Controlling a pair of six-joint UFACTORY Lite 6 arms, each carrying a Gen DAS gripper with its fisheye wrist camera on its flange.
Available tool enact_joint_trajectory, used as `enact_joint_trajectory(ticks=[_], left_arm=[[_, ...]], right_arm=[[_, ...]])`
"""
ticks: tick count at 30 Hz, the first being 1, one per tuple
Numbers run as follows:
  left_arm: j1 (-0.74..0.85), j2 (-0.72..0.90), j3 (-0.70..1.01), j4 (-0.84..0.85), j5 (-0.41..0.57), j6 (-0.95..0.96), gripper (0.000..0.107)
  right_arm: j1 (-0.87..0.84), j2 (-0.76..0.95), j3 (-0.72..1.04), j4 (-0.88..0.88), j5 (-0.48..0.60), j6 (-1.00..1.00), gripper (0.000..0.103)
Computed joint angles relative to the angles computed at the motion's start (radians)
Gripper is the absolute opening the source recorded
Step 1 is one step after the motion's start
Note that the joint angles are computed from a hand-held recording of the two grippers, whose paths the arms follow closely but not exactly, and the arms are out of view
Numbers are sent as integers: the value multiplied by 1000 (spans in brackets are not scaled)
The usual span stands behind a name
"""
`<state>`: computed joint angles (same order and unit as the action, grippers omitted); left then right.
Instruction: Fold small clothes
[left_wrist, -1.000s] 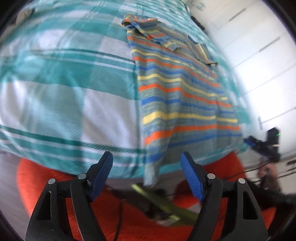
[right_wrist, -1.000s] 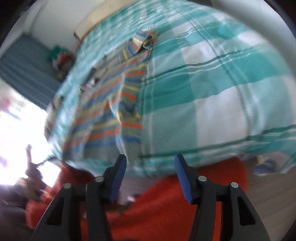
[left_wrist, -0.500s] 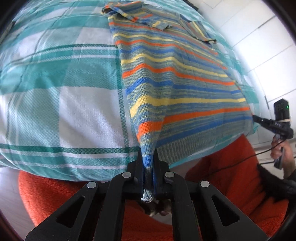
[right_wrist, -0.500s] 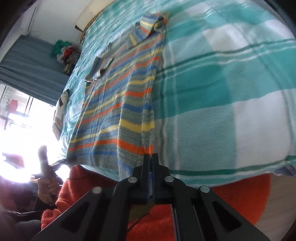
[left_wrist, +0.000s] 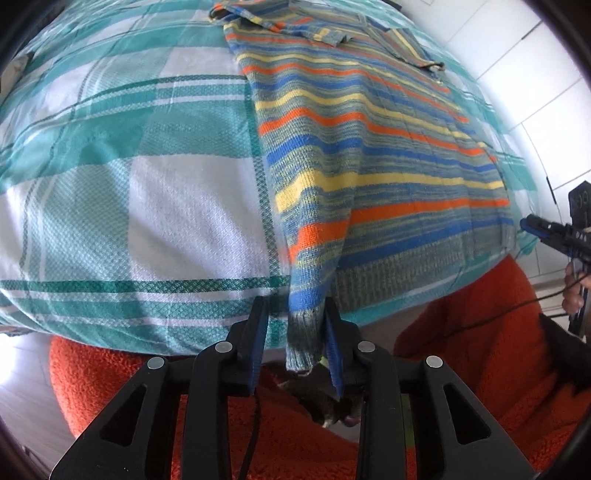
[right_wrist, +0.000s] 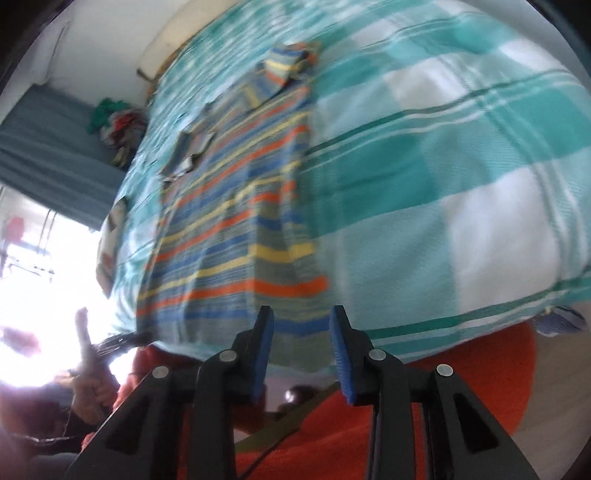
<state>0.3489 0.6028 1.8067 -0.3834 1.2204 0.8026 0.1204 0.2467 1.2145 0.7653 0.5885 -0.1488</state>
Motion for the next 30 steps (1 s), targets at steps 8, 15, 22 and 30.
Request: enact_joint_trajectory(ticks=[8,15,22,30], left_arm=[[46,-105,-77,-23,-12,74,56],[87,-43,-1,-43,2,17,63],[85,-50,4,-49,3,-5,63],[125,-92,-32,-31,-15,-7,63]], right_arm=[[14,46,5,-114,-24,76,0],[51,-10,28,-405,9,250,26],[204,235,213,-703,-1,539,28],[6,9,33,-403,-1,247,4]])
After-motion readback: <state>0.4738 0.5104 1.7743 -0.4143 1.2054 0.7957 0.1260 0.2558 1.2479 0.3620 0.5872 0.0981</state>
